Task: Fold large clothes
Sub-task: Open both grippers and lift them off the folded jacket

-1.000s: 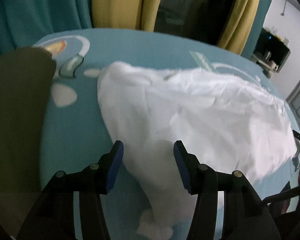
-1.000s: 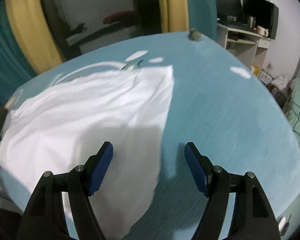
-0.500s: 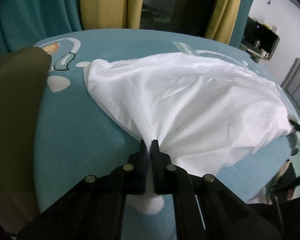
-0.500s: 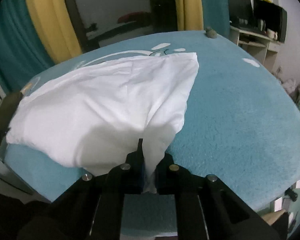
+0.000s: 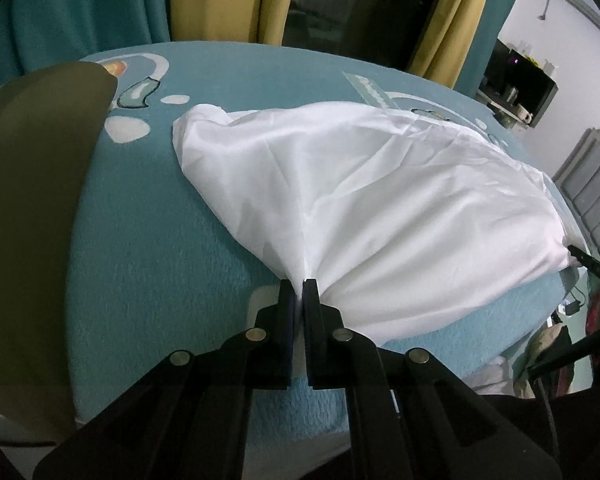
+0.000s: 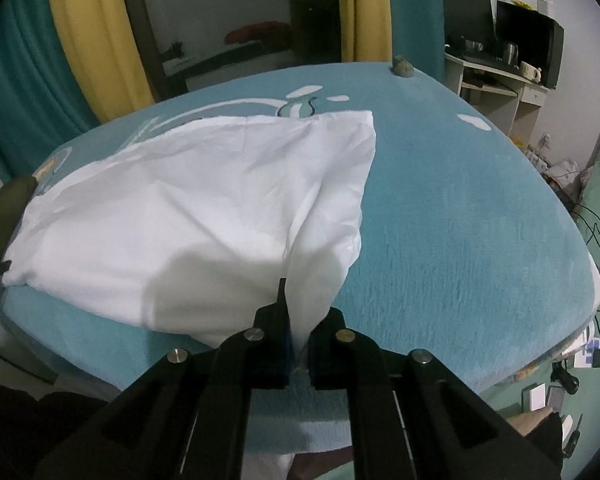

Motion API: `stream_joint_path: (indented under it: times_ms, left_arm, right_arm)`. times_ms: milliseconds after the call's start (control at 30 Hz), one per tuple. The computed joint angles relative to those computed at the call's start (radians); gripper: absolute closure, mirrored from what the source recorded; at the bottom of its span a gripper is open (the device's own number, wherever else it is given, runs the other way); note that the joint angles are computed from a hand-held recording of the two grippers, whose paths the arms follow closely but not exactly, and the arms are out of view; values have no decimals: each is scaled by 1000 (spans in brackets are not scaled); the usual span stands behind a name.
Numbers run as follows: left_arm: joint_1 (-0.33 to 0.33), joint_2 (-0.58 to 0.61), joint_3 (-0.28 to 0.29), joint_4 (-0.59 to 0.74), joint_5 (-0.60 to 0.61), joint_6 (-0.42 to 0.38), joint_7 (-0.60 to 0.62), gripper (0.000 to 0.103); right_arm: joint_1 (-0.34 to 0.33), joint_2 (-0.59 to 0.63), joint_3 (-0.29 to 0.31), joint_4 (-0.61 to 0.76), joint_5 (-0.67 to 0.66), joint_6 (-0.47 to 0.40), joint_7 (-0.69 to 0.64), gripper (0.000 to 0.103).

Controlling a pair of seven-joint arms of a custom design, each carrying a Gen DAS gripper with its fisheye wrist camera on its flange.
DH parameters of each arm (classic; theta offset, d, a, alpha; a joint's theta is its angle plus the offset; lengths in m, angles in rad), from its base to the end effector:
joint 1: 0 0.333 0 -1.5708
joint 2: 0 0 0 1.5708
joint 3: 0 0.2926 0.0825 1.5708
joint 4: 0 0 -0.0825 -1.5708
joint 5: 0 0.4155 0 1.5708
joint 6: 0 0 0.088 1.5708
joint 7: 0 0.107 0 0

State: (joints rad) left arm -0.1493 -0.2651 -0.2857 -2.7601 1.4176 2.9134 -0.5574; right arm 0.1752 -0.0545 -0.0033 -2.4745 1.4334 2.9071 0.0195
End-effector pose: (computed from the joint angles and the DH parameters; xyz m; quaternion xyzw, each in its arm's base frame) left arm 0.3422 -0.2155 0.2532 -0.7705 0.5468 -0.2578 0.2022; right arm 0.4944 0.0248 0.2842 -0.7740 0.5259 -0.1521 0.3183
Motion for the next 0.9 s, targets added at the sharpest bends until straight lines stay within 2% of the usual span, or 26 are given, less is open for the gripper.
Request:
stream_joint_path:
  times_ms: [200, 233, 300, 333, 367, 467, 533, 700, 767, 900]
  left_arm:
    - [-12, -20, -4, -16, -73, -21, 54, 95]
    - [-11, -30, -8, -20, -78, -27, 51, 93]
    - [-16, -59, -23, -31, -90, -55, 41, 81]
    - [-15, -75, -31, -36, -83, -64, 27, 69]
    - [-12, -88, -39, -39, -65, -66, 5, 65]
    - [-13, -126, -54, -42, -20, -77, -37, 64]
    - [-17, -126, -64, -23, -8, -96, -43, 64]
    - [-33, -50, -61, 57, 28, -109, -58, 64]
    - [-45, -9, -59, 101, 56, -98, -64, 64]
    - [-74, 56, -48, 172, 93, -96, -62, 64]
  right_arm:
    - [-8, -4, -8, -4, 22, -20, -24, 97]
    - [-10, -3, -9, -5, 23, -25, -17, 94]
    - [-11, -2, -7, -6, 1, -16, 14, 87]
    - [-12, -3, -7, -8, -17, -13, 27, 84]
    - [-14, -6, -8, -10, -37, -15, 40, 84]
    - [-16, -14, -8, -19, -93, -3, 98, 74]
    - [-13, -19, -8, -23, -101, 24, 119, 55]
    - [-14, -54, -26, -38, -44, 10, 111, 42]
    - [-14, -85, -24, -68, -71, 15, 167, 35]
    - [4, -161, -52, -133, 1, -75, 108, 25]
